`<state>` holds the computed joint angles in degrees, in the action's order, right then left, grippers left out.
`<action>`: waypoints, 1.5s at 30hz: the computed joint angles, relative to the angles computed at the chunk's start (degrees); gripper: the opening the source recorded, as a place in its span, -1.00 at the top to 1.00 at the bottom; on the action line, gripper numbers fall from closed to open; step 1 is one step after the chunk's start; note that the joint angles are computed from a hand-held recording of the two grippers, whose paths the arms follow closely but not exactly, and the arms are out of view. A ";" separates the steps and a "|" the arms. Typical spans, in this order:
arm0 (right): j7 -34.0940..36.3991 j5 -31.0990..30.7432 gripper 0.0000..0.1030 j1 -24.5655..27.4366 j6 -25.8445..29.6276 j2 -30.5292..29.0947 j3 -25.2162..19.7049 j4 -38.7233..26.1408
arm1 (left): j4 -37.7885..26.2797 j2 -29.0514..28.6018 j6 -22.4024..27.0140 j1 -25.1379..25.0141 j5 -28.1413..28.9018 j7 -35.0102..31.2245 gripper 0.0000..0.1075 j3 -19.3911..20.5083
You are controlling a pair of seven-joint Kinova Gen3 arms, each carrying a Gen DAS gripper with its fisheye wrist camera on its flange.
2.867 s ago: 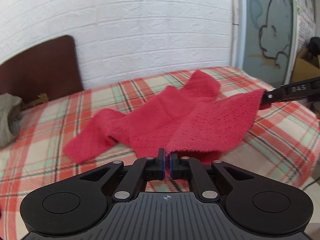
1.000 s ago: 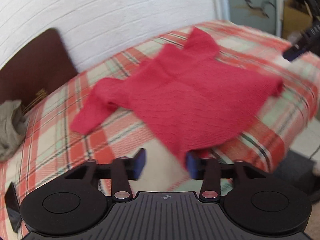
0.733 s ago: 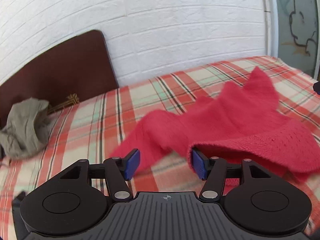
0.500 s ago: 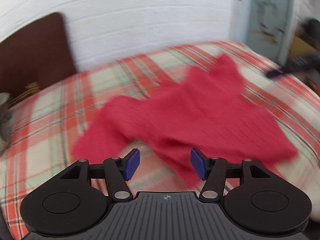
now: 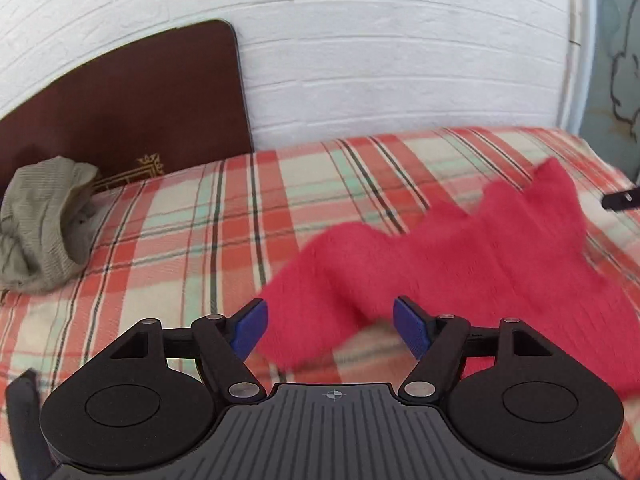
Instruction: Fold clothes
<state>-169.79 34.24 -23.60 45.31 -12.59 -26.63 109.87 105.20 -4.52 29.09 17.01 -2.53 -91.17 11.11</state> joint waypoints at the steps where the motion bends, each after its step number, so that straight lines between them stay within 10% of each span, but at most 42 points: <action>1: 0.67 0.87 -0.45 0.19 -0.53 0.34 0.16 -0.08 | -0.55 1.34 -1.52 -0.78 -1.23 -0.52 -0.50 1.20; 5: 4.78 1.83 -0.59 5.37 0.31 2.68 -2.50 -1.95 | -7.38 8.57 0.62 2.52 -7.65 0.65 -0.51 0.39; 15: 13.67 -14.59 -0.62 22.97 -15.68 2.16 -5.66 2.54 | -21.73 18.87 11.29 0.89 1.78 -16.29 -0.62 1.48; 21: 12.68 -7.91 -0.69 16.67 -18.69 5.55 -1.38 2.49 | -21.37 20.61 13.26 4.02 1.08 -18.09 -0.47 -0.72; 23: 13.83 -5.68 -0.69 13.40 -16.51 7.35 0.13 0.95 | -21.07 20.44 13.30 2.92 3.60 -19.26 -0.05 -0.30; 25: 17.87 -6.26 -0.45 11.07 -13.72 9.25 1.23 -1.15 | -21.22 20.31 13.79 2.13 5.74 -20.22 0.33 -0.04; 27: 19.26 -7.30 0.72 11.67 -10.80 11.03 -0.60 -3.26 | -21.00 19.94 13.46 2.81 5.36 -19.58 0.67 -0.55; 29: 16.92 -5.36 0.73 15.83 -11.18 10.10 -5.50 -2.81 | -19.95 19.09 11.49 3.82 4.41 -17.11 0.79 -1.42; 35: 3.92 2.34 0.73 25.09 -14.18 1.37 -14.93 1.98 | -15.74 16.11 4.63 4.24 3.55 -8.54 0.82 -2.87; 42: 4.43 -3.50 0.72 10.49 -8.95 3.37 -4.07 3.90 | -13.14 15.58 5.74 5.35 -2.41 -8.19 0.77 -2.04; 45: 8.32 -6.91 0.43 8.47 -8.15 2.39 -1.62 2.95 | -14.13 14.48 8.15 5.39 -3.72 -9.78 0.19 -1.77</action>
